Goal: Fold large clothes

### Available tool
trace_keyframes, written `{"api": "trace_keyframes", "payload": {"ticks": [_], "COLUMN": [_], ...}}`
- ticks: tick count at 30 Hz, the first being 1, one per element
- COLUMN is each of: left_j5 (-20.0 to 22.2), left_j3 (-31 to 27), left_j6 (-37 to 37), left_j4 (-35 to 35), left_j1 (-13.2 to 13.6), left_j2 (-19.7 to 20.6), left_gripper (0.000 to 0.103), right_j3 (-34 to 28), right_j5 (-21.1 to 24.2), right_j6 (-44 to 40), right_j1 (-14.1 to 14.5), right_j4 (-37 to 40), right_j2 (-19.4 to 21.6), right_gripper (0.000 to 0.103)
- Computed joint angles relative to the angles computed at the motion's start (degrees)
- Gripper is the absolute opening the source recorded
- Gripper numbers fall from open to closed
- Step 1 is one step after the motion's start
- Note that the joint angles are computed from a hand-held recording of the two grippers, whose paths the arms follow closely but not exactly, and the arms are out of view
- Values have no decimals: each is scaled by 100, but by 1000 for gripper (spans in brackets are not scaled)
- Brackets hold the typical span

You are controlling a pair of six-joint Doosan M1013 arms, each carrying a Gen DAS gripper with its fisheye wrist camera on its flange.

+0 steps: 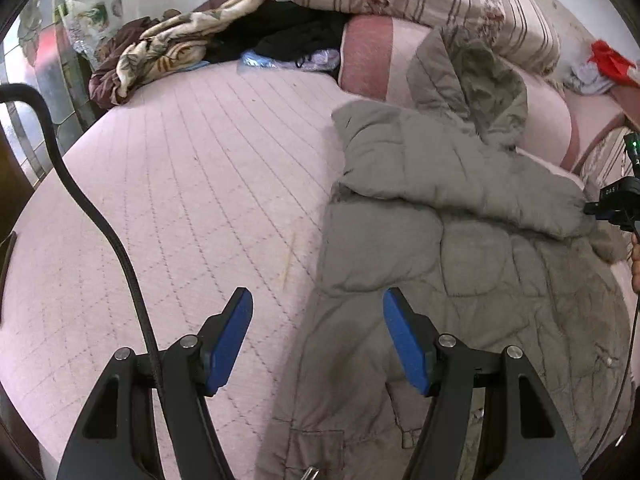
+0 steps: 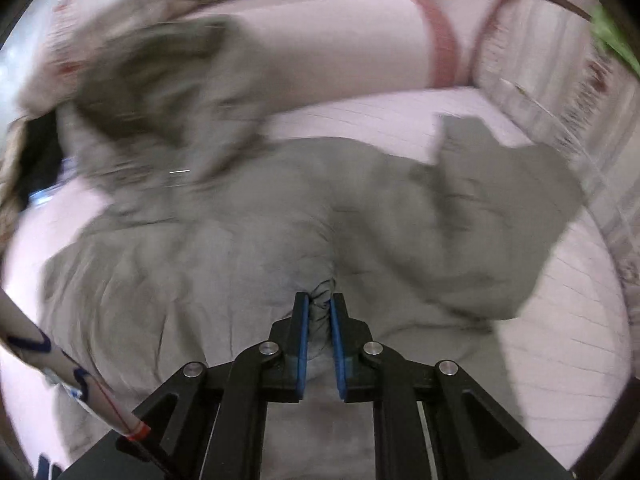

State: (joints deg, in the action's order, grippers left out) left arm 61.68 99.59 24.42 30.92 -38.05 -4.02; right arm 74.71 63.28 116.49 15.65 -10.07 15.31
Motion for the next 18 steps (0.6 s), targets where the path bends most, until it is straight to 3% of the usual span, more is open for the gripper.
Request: {"api": "trace_keyframes", "payload": {"ticks": [7, 10, 12, 16, 18], "left_j5": [219, 328, 378, 498, 513], "left_j3": [-95, -135, -153, -188, -193], "left_j6": [256, 303, 300, 281, 280], "left_j4": [-226, -235, -205, -31, -15], "left_j1": [11, -3, -30, -116, -139], "left_j2": [229, 287, 306, 318, 304], "left_gripper": [67, 67, 67, 67, 67], "right_j3": [-93, 130, 242, 524, 688], "right_j5": [358, 112, -23, -256, -328], "right_j6": [179, 102, -61, -582, -805], "right_j1": [-266, -421, -537, -715, -824], "right_j4": [23, 408, 662, 903, 976], "right_j2": [348, 196, 66, -380, -656], "right_gripper": [9, 13, 25, 30, 38]}}
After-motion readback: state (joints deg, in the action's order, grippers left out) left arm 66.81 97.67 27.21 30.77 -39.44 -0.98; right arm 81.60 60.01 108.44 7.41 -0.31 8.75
